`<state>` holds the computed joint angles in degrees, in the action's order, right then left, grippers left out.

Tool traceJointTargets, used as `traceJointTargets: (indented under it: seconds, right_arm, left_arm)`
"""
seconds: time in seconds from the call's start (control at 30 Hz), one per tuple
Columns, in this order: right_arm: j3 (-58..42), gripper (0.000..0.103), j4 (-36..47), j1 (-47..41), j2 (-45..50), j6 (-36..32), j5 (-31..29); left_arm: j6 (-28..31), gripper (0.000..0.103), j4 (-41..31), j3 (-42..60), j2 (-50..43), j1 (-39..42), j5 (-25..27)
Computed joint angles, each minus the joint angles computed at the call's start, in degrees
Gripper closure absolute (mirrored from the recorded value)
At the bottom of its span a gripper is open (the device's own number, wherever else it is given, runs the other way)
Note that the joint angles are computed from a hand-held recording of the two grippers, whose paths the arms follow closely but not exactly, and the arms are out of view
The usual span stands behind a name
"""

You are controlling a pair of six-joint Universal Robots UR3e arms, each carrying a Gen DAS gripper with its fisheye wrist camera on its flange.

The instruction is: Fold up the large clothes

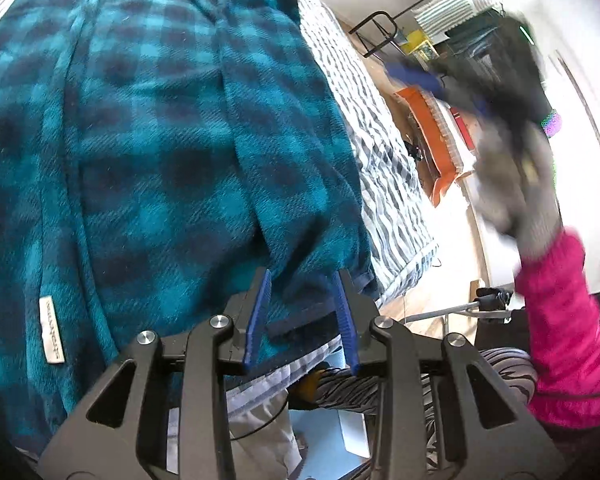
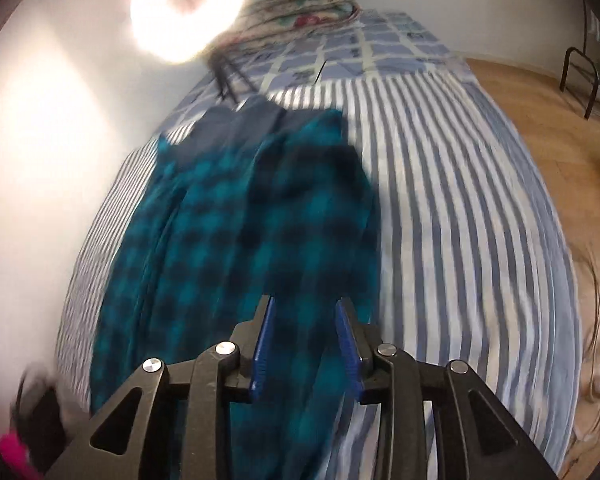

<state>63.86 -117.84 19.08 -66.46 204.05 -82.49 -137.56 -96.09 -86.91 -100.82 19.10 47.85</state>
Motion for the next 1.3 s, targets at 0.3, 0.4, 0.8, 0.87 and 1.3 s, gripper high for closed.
traceJointTargets:
  seconds: [0.3,0.4,0.8,0.87,1.3]
  right_arm:
    - [33.40,0.069,-10.14,7.20,-19.10,12.12,6.32]
    - [39.79,0.069,-13.78,8.22,-20.37,14.01,8.53]
    - [48.08,0.097,-26.41,12.74,-22.55,16.74,5.91]
    - [46.11,0.098,-23.05,15.13,-25.24,16.87,0.77]
    - [51.45,0.071,-26.64,10.62,-29.35,13.55,7.45]
  left_arm:
    - [-2.70,0.072,-1.57,-0.10,-3.46,0.75,-0.66]
    - [-4.52,0.072,1.13,-0.68,-4.12,-0.52,-0.31]
    - [-6.73,0.097,10.04,-2.53,-3.39,-4.98,0.77]
    - [-7.03,0.099,13.08,-4.21,-2.46,-5.93,2.48]
    - [-1.56,0.099,13.94,-8.67,6.98,-4.90,1.86]
